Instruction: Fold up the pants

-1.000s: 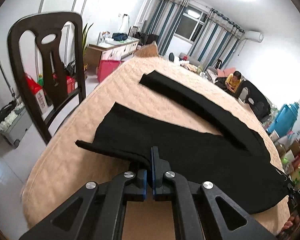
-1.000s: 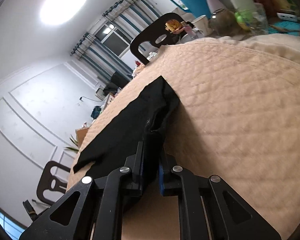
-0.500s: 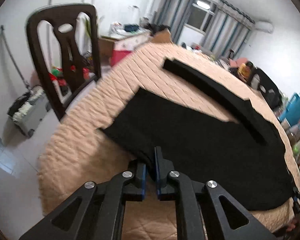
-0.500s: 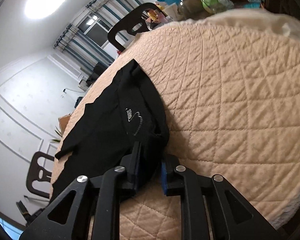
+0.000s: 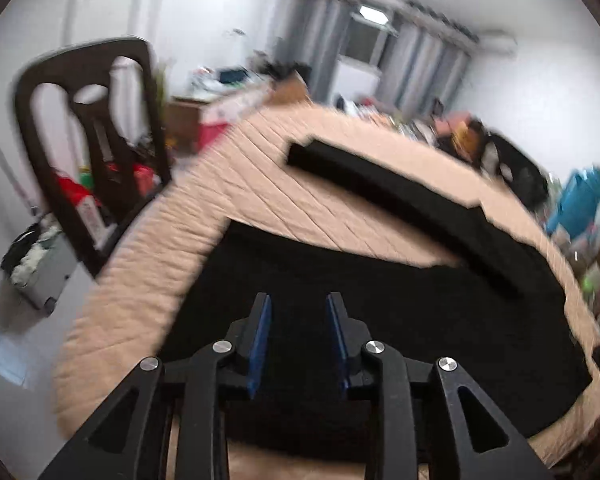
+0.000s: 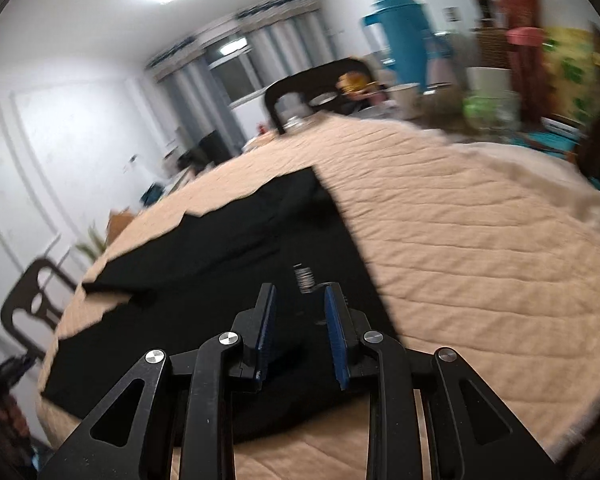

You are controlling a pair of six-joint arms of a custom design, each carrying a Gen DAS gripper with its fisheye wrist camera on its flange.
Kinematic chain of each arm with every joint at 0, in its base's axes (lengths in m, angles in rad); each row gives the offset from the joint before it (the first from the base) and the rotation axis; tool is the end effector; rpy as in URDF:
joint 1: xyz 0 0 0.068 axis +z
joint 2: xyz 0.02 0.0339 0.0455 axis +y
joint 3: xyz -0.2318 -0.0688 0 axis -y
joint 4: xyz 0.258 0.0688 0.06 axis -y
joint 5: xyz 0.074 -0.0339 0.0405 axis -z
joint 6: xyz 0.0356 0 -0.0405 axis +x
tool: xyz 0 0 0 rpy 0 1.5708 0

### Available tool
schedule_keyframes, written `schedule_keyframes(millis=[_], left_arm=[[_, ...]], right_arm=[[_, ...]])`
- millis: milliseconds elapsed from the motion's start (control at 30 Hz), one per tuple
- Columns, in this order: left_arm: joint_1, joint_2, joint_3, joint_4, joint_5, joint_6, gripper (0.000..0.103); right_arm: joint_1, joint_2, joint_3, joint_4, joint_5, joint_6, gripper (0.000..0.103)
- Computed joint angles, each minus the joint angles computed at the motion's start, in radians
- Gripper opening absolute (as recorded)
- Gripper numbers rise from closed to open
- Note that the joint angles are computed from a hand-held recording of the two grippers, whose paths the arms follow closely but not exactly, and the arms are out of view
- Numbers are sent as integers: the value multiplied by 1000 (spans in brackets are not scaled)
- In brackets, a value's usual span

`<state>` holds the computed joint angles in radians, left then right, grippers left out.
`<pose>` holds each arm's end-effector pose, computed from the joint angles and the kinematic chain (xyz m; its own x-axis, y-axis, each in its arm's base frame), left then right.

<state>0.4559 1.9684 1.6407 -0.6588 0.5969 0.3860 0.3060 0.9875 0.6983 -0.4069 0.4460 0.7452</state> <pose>0.3953 0.1715 0.2147 -0.7261 -0.0092 -0.6875 0.2025 0.9527 -0.2267 0.2317 0.0571 0.2229 -0.4196 0.5090 -0.7515 0.4469 0.8365 0.3171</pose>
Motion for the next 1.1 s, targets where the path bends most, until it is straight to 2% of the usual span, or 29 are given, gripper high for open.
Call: schedule_keyframes(millis=[67, 100, 133, 167, 300, 467, 633, 700, 833, 933, 1000, 1033, 1100], left_arm=[[-38, 68, 52, -13, -78, -14, 31], [-44, 102, 82, -12, -86, -22, 31], [-43, 97, 70, 34, -83, -30, 31], [-50, 108, 90, 28, -121, -39, 31], [-43, 150, 174, -6, -138, -58, 31], [-54, 114, 142, 2, -81, -45, 37], [-72, 92, 76, -6, -84, 8, 40], [-70, 69, 38, 30, -92, 20, 41], [-50, 64, 52, 7, -82, 19, 42], [-38, 44, 14, 49, -82, 31, 50], [-34, 63, 18, 49, -93, 39, 50], [-33, 46, -10, 80, -90, 41, 50], [-35, 26, -26, 74, -115, 52, 50]], right_arm=[[-41, 115, 46, -15, -64, -31, 26], [-63, 155, 52, -24, -79, -25, 26], [-66, 146, 36, -3, -71, -34, 26], [-68, 126, 24, -1, -59, -40, 26], [-96, 71, 17, -54, -26, -15, 26], [-66, 98, 47, -27, -32, -64, 26], [-37, 219, 97, -23, -42, -110, 26], [-37, 212, 89, -26, -28, -122, 26], [-28, 176, 95, -70, -6, -105, 26], [-10, 161, 83, -54, -2, -118, 27], [-20, 183, 75, -47, -27, -118, 30], [-17, 176, 59, -28, -15, -120, 30], [-15, 169, 63, -41, -9, -109, 30]])
